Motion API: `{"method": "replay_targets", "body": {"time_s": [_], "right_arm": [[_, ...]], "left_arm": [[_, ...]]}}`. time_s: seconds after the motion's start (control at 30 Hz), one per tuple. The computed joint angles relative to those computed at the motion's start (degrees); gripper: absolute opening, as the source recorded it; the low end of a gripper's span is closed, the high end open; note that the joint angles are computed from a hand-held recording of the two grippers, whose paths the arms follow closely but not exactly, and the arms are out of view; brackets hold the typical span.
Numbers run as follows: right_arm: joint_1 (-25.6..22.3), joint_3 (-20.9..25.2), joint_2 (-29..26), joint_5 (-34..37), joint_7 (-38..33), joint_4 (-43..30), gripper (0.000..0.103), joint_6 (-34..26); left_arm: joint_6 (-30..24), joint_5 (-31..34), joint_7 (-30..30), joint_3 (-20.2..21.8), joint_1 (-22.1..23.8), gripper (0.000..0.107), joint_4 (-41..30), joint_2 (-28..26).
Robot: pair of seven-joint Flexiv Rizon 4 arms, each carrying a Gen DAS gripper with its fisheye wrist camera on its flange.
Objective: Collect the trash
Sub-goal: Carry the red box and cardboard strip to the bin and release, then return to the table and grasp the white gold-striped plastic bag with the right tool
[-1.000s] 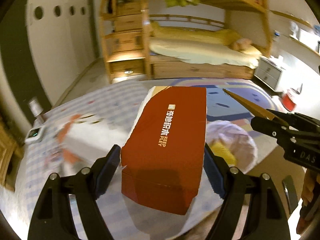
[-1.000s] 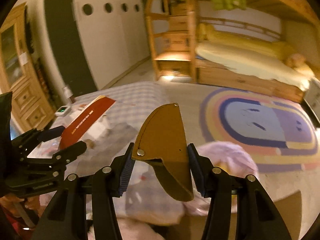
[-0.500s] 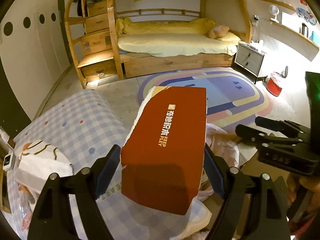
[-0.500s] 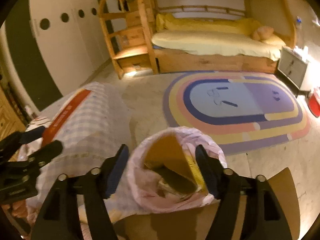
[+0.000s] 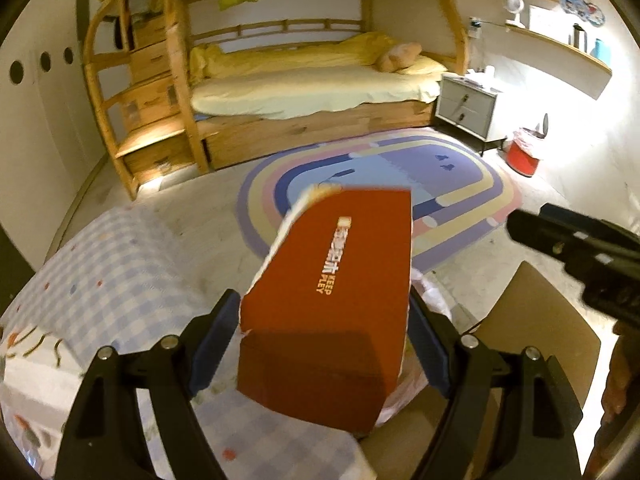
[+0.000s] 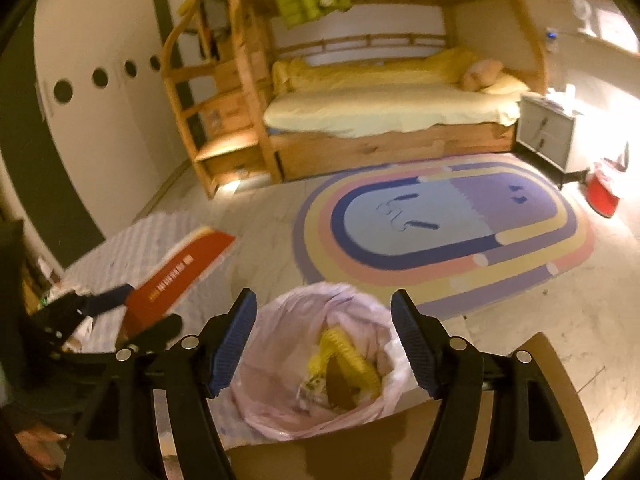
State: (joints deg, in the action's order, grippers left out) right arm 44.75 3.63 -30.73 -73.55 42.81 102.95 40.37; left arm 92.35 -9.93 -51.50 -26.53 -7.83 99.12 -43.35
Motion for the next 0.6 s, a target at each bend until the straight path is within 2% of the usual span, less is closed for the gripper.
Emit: {"method": "replay_targets", "body": {"time_s": [0.03, 0.17, 0.37, 0.6], "right_arm": [[0.12, -0.02, 0.45, -0.13, 0.49, 0.40, 0.070, -0.44], [0.07, 0.62, 1.83, -0.57, 2.10, 1.63, 0.070, -1.64], [-0.27, 1.15, 0.94, -1.55, 1.33, 0.06, 0.070, 1.31], [2.34, 0.29, -2.62, -0.14, -4.51, -6.34, 0.070, 3.84]], "left_arm": [[0.62, 0.12, -0.17, 0.70, -0.72, 0.095, -0.47, -0.28], [2.75, 0.97, -1.17, 1.97, -0.90, 0.096, 0.54, 0.36], [5.58, 2.08, -4.30, 3.98, 1.59, 0.096, 5.68, 4.31], [8.16, 3.45, -9.29, 2.61, 8.86, 0.096, 13.26, 10.42]]}}
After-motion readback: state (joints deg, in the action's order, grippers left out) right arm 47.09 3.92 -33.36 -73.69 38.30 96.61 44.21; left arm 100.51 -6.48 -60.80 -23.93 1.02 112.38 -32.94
